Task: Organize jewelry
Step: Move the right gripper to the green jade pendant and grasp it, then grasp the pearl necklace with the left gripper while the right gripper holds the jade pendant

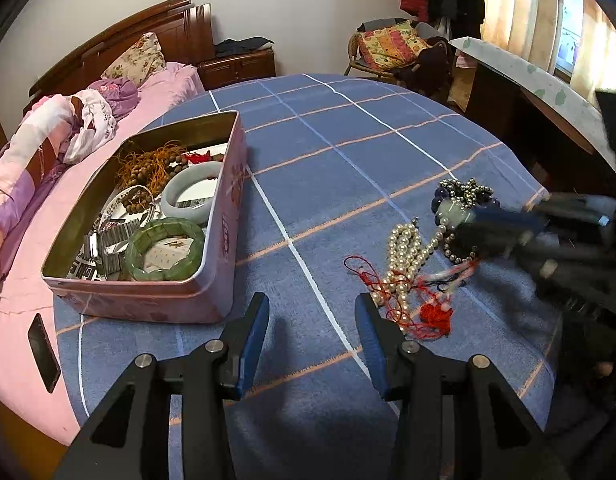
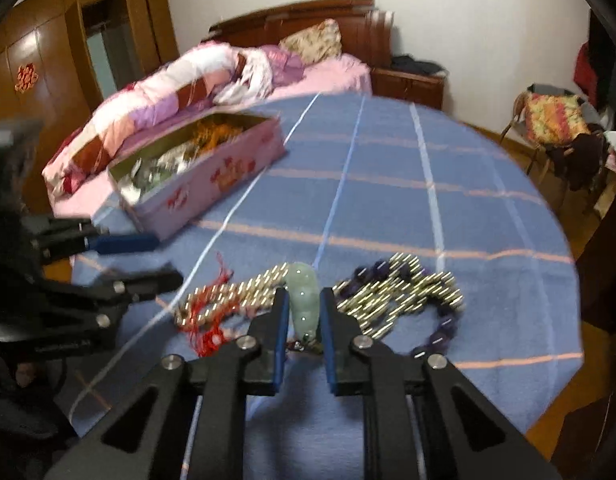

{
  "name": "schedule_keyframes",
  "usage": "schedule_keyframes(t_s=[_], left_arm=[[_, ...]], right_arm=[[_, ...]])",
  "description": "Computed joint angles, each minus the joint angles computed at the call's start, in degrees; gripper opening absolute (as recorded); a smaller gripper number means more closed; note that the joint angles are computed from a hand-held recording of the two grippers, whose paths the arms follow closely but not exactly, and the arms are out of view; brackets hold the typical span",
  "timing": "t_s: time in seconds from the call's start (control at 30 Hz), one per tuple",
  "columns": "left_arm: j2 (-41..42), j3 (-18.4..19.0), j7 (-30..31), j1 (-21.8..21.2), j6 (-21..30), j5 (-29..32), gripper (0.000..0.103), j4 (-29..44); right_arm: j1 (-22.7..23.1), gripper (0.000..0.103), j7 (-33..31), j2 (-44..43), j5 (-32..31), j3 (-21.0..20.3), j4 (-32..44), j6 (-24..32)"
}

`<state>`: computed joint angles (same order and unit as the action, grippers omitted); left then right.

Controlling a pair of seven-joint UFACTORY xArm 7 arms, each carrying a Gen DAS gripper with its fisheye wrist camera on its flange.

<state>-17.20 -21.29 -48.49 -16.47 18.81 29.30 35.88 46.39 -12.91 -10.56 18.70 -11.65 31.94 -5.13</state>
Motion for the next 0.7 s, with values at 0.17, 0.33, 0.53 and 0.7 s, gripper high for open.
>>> schedule_keyframes(t_s=[0.17,0.33,0.53,0.7], left_arm=[[0.92,0.09,0.19,-0.07,-0.73,0.23,0.046,0.77],[2.5,1.2,2.39,-1.52,-2.69,-1.4,0.046,1.6],[4.99,3.8,10.36,-5.59,-4.16,-8.65,0.046,2.19],[7.21,3.51,12.05,-6.06,-3.88,-9.17,0.045,3.38]], right_arm=[[-13.88,0.018,5.64,-2.53,-3.99,8.5,-1.3,-1.25],[-21.27,0.018,10.62,-3.09,-7.47,10.98,-1.29,-0.65],[-20.55,0.018,13.26,-2.69,-10.48,9.03,-1.19,-0.99],[-13.69,0.018,12.38,-2.42,-10.99,3.91,-1.04,-1.45]])
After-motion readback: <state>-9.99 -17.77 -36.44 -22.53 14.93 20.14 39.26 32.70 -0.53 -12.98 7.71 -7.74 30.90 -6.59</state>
